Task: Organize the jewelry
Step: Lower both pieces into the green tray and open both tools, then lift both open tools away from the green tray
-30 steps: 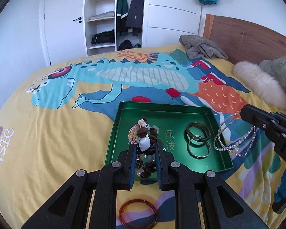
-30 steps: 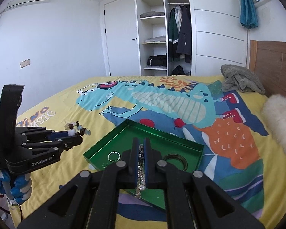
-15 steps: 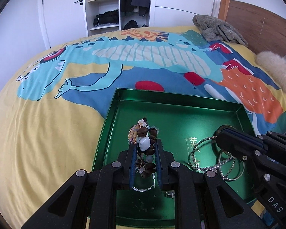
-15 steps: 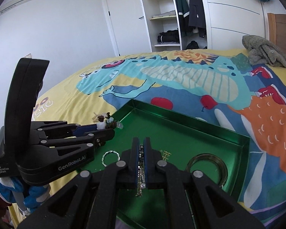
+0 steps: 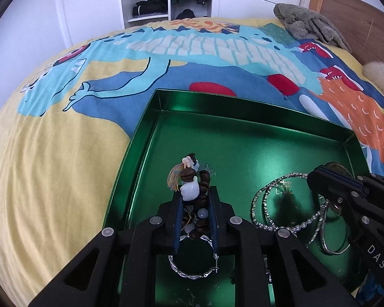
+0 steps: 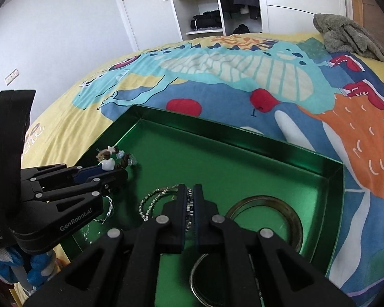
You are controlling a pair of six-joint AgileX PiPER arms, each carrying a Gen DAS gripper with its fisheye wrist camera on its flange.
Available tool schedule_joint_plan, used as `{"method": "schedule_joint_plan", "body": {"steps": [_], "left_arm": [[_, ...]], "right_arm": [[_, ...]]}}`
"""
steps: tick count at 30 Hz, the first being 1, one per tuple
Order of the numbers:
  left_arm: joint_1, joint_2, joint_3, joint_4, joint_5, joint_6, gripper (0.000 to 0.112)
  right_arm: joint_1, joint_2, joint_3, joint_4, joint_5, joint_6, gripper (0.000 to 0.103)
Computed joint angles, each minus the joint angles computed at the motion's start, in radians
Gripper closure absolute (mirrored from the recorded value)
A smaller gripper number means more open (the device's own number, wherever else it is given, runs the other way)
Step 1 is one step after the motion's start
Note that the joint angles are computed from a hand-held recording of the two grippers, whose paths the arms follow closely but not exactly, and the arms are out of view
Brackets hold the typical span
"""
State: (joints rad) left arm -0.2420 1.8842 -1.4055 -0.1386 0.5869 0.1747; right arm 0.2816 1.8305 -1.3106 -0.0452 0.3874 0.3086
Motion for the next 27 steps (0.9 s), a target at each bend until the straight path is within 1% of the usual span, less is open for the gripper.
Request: {"method": "schedule_joint_plan", "body": {"steps": [2,4,6,7,8,10,12,15,17,21,25,27], "left_arm": [[-0.002,-0.007,0.017,0.019,-0.017,-0.013,0.092],[0.008,-0.013,0.028,-0.006,-0.020,0.011,0.087],[0.013,-0.025,0.043,-0.001,-0.026,0.006,0.075],[0.017,-0.040,0.057,-0.004,-0.035,0.013,0.074],[0.019,-0.052,0.067,-0.004,-0.039,0.018,0.073],[0.029,-0.084,0.081,-0.008,-0.030,0.027,0.070],[0.040,-0.121,0.099,-0.027,-0.020,0.043,0.067],[0.061,-0.194,0.135,-0.058,0.004,0.076,0.064],[0.081,-0.247,0.162,-0.096,0.021,0.106,0.063],[0.122,-0.375,0.228,-0.142,0.047,0.149,0.063],[0.190,-0.498,0.278,-0.207,0.095,0.204,0.063],[0.226,-0.563,0.302,-0.229,0.117,0.229,0.063]], "right_arm": [[0.009,0.006,-0.013,-0.058,0.020,0.057,0.097],[0.012,0.000,-0.009,-0.101,0.023,0.108,0.095],[0.010,-0.018,0.013,-0.125,0.010,0.144,0.084],[0.011,-0.035,0.034,-0.148,-0.002,0.173,0.075],[0.012,-0.052,0.052,-0.176,-0.006,0.207,0.072],[0.018,-0.092,0.087,-0.222,-0.013,0.260,0.072],[0.033,-0.145,0.122,-0.302,0.001,0.337,0.072],[0.056,-0.237,0.172,-0.383,0.020,0.434,0.071],[0.084,-0.305,0.199,-0.436,0.049,0.494,0.071],[0.164,-0.424,0.225,-0.524,0.133,0.587,0.070],[0.287,-0.543,0.250,-0.636,0.243,0.711,0.061],[0.356,-0.586,0.254,-0.679,0.303,0.763,0.060]]}}
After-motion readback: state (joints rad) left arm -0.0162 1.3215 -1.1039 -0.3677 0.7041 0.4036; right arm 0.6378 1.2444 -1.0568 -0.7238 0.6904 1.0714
